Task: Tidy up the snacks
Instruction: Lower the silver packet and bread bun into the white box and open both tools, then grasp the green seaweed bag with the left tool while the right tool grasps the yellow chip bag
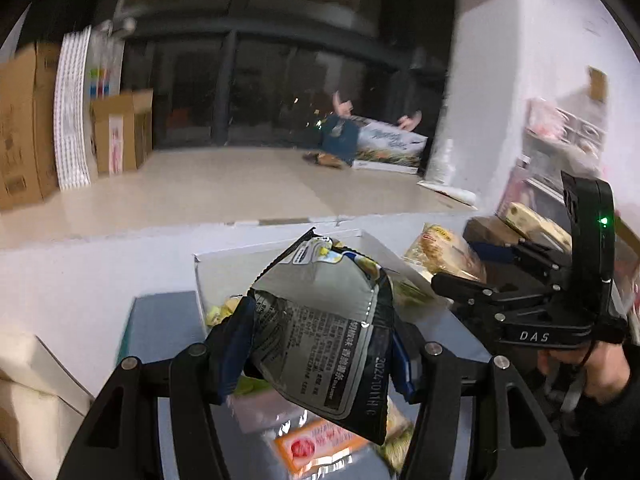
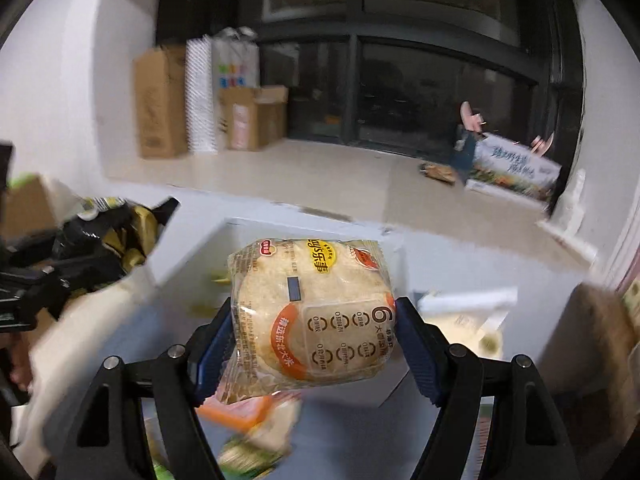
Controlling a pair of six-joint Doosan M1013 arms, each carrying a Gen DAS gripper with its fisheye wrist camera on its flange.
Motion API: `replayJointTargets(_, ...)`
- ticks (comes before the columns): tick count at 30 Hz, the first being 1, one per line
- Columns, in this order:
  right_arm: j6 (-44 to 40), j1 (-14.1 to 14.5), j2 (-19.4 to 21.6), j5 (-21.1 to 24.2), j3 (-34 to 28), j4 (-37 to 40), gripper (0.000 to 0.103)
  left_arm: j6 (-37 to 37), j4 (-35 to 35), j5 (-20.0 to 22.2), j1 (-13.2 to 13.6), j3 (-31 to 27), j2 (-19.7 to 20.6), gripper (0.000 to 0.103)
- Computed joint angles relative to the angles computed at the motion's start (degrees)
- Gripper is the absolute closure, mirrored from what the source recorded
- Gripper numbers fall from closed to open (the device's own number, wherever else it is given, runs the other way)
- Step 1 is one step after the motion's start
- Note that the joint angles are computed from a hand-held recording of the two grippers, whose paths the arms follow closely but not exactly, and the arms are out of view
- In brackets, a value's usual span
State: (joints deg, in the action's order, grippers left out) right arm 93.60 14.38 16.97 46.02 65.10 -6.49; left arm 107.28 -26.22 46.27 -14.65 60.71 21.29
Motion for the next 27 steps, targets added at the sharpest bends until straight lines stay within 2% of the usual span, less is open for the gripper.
replayJointTargets(3,0.8,-1.1,4.7,4.2,-6.0,2.5,0.023,-3.4,-0.6,4.3,0.6,-5.0,4.3,0.039)
replayJointTargets(7,0.0,-0.6,8.4,8.0,-10.3,-1.4,0.023,-5.1,1.4,4.6,0.6,-6.4,6.0,0.032)
replayJointTargets(9,-0.8,-0.8,9.2,8.6,-10.8,-0.7,0.019,-7.9,4.5,6.4,0.4,-7.7,7.0,0.005)
replayJointTargets(10,-0.5,-0.8,9.6,9.1,-11.1,-0.5,0.01,-8.8,5.8,5.7,0.2,-7.3,6.7,0.0)
replayJointTargets(11,0.1,-0.8,9.6,9.0,-11.0,-0.7,0.0,-8.0,5.4,4.5,0.3,-6.4,6.3,0.0)
replayJointTargets(13,1.5,-1.0,9.0,6.9,-9.5,-1.6,0.0,-7.1,5.4,3.4,0.3,-5.4,5.6,0.0)
replayJointTargets(21,0.9,-2.5,6.8,4.9,-7.4,4.4,0.0,-6.5,5.9,2.5,0.2,-3.9,4.1,0.0)
replayJointTargets(27,-4.2,-3.5,1.6,-0.2,-1.1,14.1,0.0,-2.4,4.8,-0.1,0.1,2.9,-1.3,0.0)
